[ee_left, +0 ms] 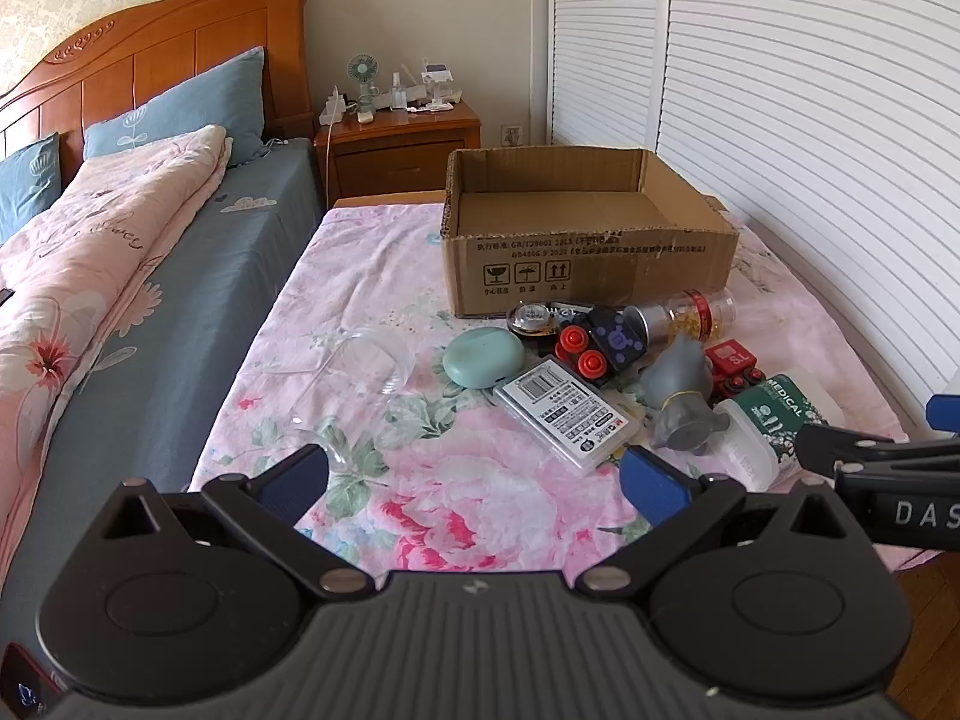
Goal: Organize rigid objects
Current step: 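Reach left tool toward clear plastic jar while right tool approaches white MEDICAL tub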
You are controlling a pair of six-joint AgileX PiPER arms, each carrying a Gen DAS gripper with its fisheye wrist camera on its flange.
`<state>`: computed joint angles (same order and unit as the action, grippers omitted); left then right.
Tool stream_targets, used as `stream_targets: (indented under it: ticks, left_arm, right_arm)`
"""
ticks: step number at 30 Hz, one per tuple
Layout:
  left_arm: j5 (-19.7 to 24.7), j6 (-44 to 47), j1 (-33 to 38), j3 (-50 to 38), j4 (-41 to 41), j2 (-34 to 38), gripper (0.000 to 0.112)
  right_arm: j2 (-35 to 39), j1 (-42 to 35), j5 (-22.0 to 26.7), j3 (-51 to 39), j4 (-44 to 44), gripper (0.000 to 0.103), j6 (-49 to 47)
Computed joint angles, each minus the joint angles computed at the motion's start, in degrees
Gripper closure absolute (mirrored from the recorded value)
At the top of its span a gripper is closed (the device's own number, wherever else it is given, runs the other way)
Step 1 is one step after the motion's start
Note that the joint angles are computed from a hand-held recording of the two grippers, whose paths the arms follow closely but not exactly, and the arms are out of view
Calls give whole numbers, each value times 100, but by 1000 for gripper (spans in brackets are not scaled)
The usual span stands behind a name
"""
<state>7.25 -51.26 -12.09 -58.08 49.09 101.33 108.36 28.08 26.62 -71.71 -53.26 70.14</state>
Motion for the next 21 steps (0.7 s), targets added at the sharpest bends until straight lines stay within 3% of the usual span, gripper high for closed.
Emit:
stream_targets:
  ticks: [21]
  left_arm:
    - [-94, -167, 1, 24, 183, 27, 10]
  right_arm:
    - [-11, 15, 11, 7, -91, 0, 49]
